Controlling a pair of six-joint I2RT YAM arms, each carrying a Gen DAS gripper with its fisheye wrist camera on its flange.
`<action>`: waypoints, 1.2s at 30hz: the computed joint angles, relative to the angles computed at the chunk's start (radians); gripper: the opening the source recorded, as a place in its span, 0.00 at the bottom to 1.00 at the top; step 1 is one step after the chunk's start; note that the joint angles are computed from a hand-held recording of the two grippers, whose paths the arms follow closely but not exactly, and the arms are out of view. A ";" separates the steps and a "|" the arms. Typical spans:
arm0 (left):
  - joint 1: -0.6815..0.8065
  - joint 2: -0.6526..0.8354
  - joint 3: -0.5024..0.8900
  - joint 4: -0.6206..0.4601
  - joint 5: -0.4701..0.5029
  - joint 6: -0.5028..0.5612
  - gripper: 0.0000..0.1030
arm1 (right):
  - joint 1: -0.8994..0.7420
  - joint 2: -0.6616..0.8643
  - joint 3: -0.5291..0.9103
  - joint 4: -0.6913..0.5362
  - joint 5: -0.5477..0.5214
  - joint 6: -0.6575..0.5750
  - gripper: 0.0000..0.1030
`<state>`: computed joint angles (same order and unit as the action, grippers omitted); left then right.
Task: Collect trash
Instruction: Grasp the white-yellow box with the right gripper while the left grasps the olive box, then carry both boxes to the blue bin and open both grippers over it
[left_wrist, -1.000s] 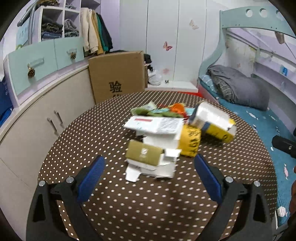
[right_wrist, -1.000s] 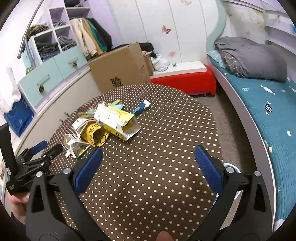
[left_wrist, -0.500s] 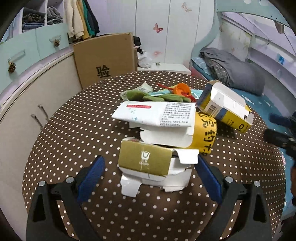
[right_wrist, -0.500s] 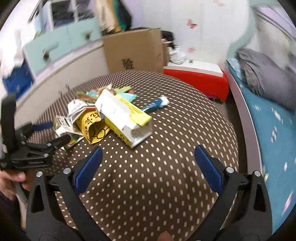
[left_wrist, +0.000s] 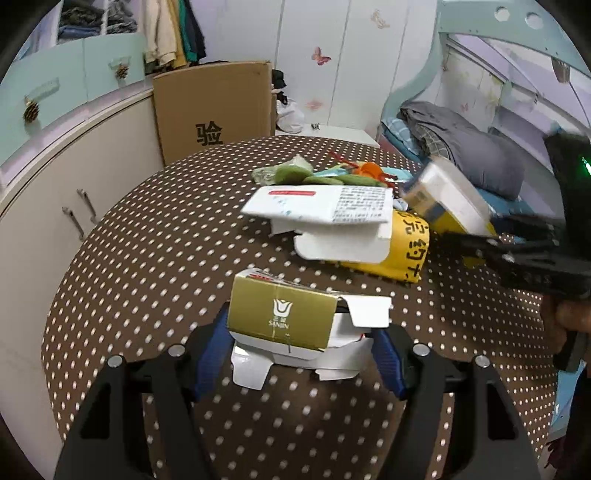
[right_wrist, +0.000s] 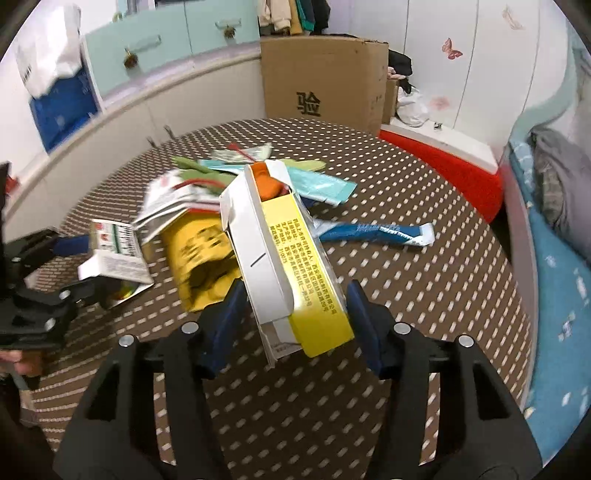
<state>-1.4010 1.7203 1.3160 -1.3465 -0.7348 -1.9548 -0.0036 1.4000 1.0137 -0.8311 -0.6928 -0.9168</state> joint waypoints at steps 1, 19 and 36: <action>-0.016 0.002 0.001 -0.017 -0.001 -0.037 0.66 | -0.024 -0.010 -0.008 -0.017 -0.015 -0.011 0.53; -0.034 0.155 0.301 -0.154 -0.115 -0.021 0.66 | -0.490 0.229 0.332 -0.627 -0.291 -0.425 0.53; 0.114 0.415 0.748 0.050 -0.147 0.510 0.66 | -0.643 0.814 0.714 -0.263 -0.099 0.030 0.54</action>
